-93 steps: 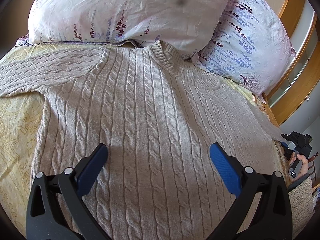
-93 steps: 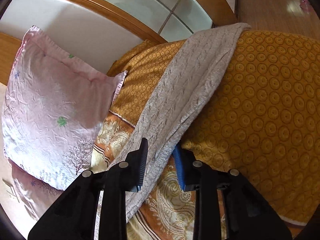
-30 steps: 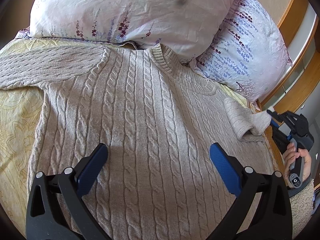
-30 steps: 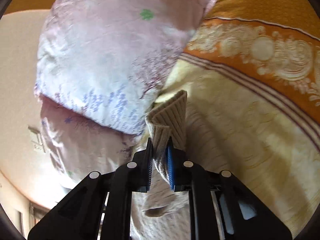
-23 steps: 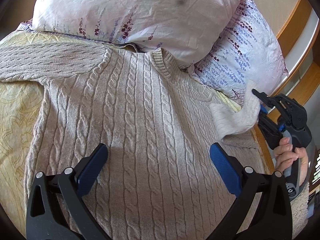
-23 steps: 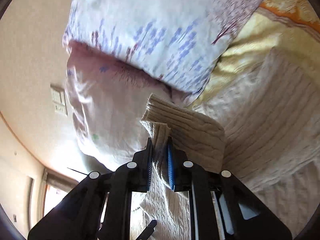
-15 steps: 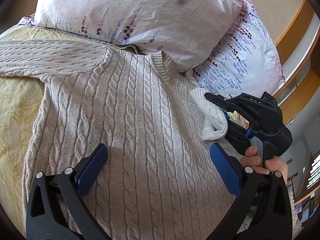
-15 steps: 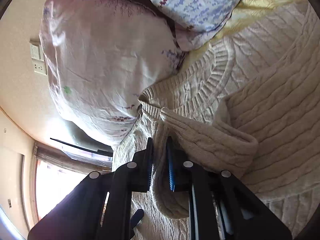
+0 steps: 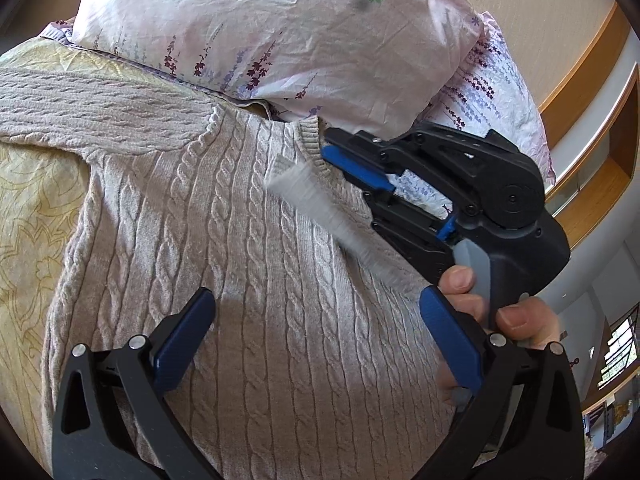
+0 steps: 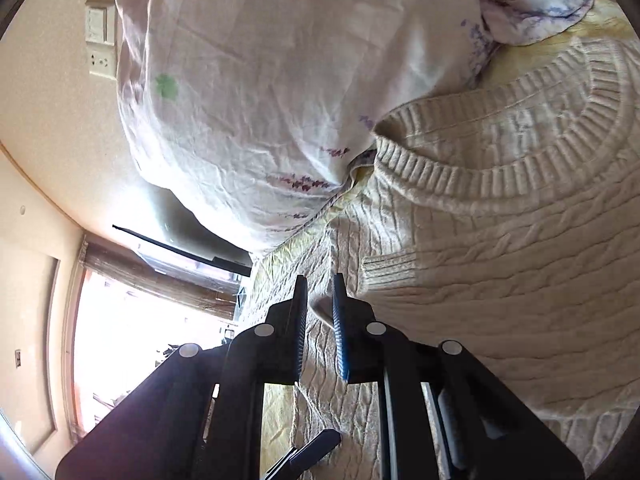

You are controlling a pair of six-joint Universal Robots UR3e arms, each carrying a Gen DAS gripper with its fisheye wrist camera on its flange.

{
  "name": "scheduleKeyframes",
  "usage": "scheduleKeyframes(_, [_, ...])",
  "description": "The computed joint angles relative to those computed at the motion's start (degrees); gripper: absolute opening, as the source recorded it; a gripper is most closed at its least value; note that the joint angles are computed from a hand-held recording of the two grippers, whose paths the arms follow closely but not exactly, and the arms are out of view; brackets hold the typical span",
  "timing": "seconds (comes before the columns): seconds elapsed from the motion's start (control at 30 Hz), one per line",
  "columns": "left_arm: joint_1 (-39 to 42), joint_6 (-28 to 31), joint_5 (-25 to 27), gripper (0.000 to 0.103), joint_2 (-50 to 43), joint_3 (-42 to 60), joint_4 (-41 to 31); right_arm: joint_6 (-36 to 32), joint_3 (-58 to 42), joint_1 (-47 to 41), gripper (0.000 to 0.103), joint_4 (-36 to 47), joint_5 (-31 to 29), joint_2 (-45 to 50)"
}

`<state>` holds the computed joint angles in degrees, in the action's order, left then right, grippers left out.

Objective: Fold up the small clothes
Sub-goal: 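Lift the held sleeve with the right gripper and fold it across the sweater body, then open the right gripper to lay the sleeve on the body and withdraw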

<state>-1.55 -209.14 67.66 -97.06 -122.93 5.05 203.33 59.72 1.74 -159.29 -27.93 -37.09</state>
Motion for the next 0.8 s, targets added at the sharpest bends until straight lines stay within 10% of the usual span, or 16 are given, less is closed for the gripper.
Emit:
scheduleKeyframes(0.17, [0.50,-0.23,-0.98,0.101,-0.21,-0.51,1.38,-12.46,4.10,1.39,0.018,8.64,-5.38,-6.26])
scheduleKeyframes(0.2, [0.64,-0.04,-1.43,0.101,-0.18,-0.61,1.48,-16.87,5.10,1.22,0.026,10.94,-7.10,-8.53])
scheduleKeyframes(0.27, [1.32,0.84,-3.22,0.101,0.17,-0.97,1.58,-23.47,10.47,1.40,0.076,8.74,-13.81,-14.32])
scheduleKeyframes(0.43, [0.61,0.78,3.74,0.101,6.78,-5.61,3.81,-35.06,22.32,2.74,0.070,-1.83,-24.21,-23.14])
scheduleKeyframes(0.67, [-1.92,5.39,22.87,0.101,21.79,-7.40,-10.52,-52.75,25.08,11.87,0.047,-7.87,-39.77,-21.06])
scheduleKeyframes(0.8, [0.21,7.17,23.59,0.101,25.83,-9.40,-11.81,-55.76,24.45,14.71,0.047,-8.96,-45.08,-18.34])
